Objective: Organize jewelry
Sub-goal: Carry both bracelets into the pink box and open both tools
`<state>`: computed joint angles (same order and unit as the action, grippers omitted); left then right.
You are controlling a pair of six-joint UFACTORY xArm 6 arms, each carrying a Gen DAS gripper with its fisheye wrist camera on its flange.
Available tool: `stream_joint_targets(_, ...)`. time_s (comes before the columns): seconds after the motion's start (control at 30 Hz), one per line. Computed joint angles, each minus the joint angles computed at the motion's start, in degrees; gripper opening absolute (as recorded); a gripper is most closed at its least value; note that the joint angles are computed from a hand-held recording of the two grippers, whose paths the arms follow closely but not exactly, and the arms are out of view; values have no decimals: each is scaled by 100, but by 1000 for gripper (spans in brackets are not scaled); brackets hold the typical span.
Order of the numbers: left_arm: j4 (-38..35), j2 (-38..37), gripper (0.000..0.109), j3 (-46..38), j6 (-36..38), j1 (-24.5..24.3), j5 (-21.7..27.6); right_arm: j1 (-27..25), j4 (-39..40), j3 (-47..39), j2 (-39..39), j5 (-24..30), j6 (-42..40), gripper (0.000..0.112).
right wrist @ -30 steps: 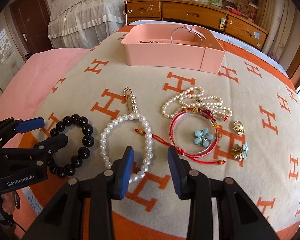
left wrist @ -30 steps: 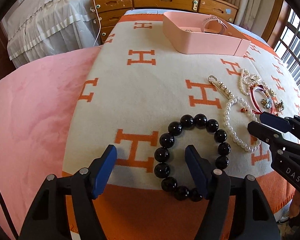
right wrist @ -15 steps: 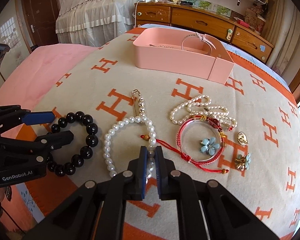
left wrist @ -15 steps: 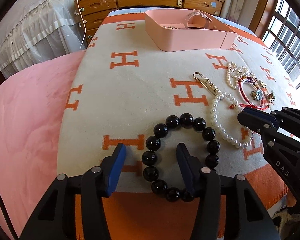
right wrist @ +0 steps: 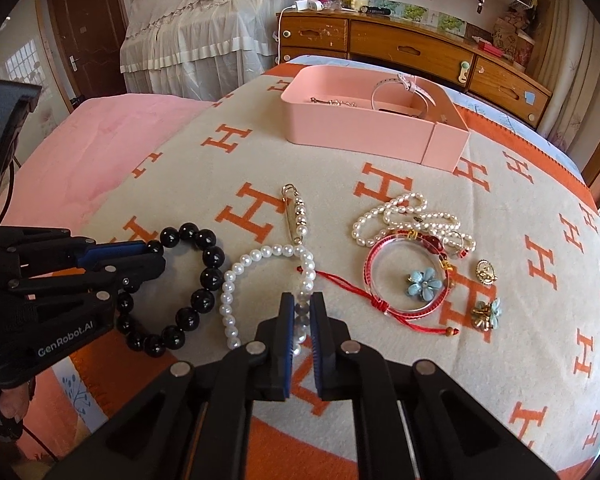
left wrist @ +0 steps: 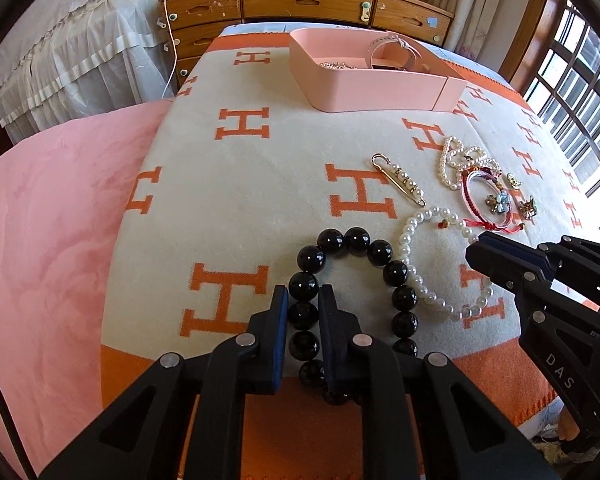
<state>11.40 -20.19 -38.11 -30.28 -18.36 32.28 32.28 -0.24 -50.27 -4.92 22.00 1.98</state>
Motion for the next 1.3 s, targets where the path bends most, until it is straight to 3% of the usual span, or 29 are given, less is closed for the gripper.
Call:
stream_joint_targets(0.33,655,-426,12,-314,-416,-89,78,11,142,-39,-393,-115,-167,8)
stream_joint_targets(0.63,928,-143,12,-1407,-103,42,163,-329,-265,-972,-338,-354,48,8)
stream_joint_targets(0.83,723,648,13,-2422,239,178,-75,-546,200,-2265,494,-136,-174,8)
stream_joint_targets(1.03,570,1891,13,-3587,375,229,-174,-780,1333,-3756,1734,538,-748,8)
stream_joint_targets(1.3,-77,3522,13,-4915,827,307,-141,-1011,2151,-5010,3087,1344,-1149,8)
